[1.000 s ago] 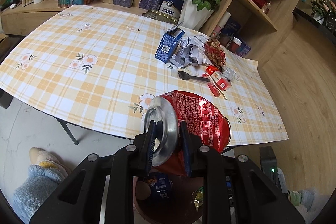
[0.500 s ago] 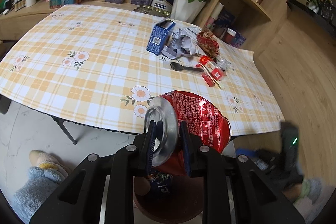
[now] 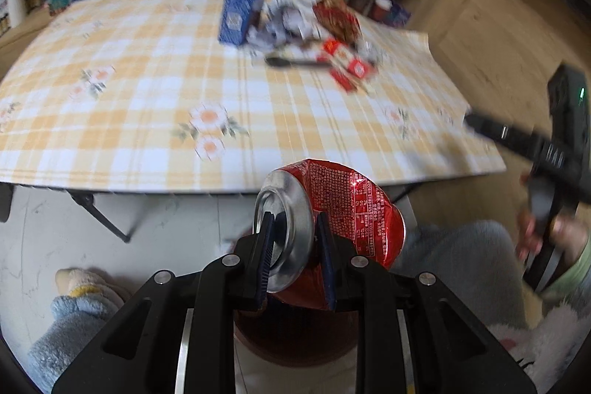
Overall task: Collect trash
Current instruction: 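Carry the red can to the brown bin and open the left tool, then grasp the blue carton with the left tool while the right tool reaches toward crumpled paper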
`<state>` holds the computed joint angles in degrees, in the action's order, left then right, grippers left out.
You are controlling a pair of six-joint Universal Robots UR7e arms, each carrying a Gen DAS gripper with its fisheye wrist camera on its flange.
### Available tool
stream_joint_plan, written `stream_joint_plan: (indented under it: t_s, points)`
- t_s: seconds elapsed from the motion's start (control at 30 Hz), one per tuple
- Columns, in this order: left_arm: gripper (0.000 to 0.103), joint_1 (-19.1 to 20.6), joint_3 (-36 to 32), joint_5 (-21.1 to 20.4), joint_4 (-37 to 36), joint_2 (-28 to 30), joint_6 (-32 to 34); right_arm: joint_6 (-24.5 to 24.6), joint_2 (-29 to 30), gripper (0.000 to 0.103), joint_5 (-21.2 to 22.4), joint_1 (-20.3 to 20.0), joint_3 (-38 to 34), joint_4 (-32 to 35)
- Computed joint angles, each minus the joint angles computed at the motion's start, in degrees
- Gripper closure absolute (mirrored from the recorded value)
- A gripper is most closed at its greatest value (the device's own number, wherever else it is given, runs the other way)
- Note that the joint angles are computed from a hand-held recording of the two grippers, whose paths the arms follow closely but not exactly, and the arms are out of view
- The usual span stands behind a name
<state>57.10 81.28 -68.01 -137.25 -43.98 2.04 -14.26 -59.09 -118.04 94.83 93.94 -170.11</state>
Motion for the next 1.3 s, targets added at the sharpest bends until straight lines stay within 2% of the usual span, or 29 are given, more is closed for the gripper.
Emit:
stream_joint_plan:
  t_s: [0.33, 0.73, 0.77, 0.83, 0.87, 0.9, 0.97, 1.0, 1.1, 1.3]
  points:
    - [0.08, 1.2, -4.4, -1.9, 12.3, 3.3, -2.0, 1.5, -1.8, 0.006, -2.1, -1.2, 1.5, -3.3]
    - [0.08, 1.1, -7.3, -3.0, 17.6, 5.7, -0.2, 3.1, -1.4, 0.006, -2.3, -1.7, 1.1, -1.4]
    - [0.078, 1.2, -7.6, -3.4, 17.9, 5.9, 0.1, 3.2, -1.3, 0.006, -2.2, -1.7, 1.0, -1.2]
    - [0.06, 1.3, -7.8, -3.8, 17.8, 6.1, 0.3, 3.3, -1.0, 0.006, -2.2, -1.7, 0.7, -0.8]
    - [0.044, 1.1, -7.5, -3.3, 16.9, 6.0, 0.3, 3.4, -0.9, 0.006, -2.1, -1.7, 0.6, -0.6]
    - [0.037, 1.0, -7.1, -2.8, 15.8, 5.9, 0.4, 3.5, -0.8, 0.006, -2.1, -1.7, 0.5, -0.2]
    - [0.031, 0.8, -6.3, -2.4, 12.9, 5.3, 0.9, 3.6, -0.6, 0.006, -2.2, -1.7, 0.3, 0.4]
    - [0.023, 0.8, -6.1, -2.1, 11.8, 5.1, 0.9, 3.8, -0.5, 0.006, -2.1, -1.8, 0.2, 0.8]
    - [0.013, 0.5, -4.8, 0.1, 5.8, 4.3, 0.3, 4.4, -0.5, 0.006, -1.8, -2.0, 0.0, 1.5]
    - [0.007, 1.1, -5.7, 2.6, -1.8, 4.0, -4.9, 4.9, -0.2, 0.006, -1.2, -2.4, 0.0, -0.6]
